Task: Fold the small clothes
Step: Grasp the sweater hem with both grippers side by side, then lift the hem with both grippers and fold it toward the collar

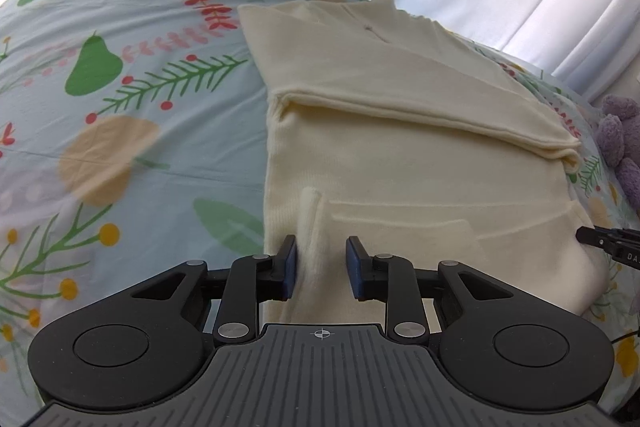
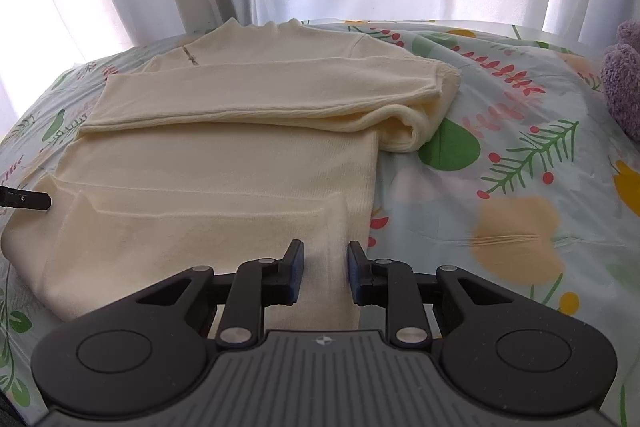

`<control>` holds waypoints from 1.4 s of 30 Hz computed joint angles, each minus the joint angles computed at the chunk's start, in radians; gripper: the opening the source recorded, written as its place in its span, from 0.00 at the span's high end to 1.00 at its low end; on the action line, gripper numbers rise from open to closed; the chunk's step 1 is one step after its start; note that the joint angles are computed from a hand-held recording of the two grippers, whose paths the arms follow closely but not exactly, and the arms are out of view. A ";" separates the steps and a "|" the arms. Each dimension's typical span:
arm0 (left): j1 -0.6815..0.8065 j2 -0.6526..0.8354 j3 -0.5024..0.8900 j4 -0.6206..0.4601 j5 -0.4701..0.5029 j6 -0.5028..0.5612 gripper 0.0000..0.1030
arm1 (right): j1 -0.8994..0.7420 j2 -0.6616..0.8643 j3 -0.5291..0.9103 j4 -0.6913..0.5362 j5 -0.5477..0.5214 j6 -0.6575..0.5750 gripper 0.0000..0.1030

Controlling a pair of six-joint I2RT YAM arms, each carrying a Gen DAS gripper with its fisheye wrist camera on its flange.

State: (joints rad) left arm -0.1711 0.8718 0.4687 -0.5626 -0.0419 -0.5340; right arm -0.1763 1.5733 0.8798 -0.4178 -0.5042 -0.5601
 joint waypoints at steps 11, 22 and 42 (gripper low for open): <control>-0.033 -0.029 0.075 -0.074 -0.059 0.003 0.91 | 0.017 -0.118 -0.061 0.059 0.011 -0.005 0.94; 0.085 0.124 0.254 0.129 -0.044 0.123 0.91 | 0.084 -0.057 0.054 0.221 0.019 0.185 0.94; 0.271 0.616 0.338 0.420 0.158 0.256 0.79 | 0.174 0.421 0.500 0.076 0.108 0.262 0.89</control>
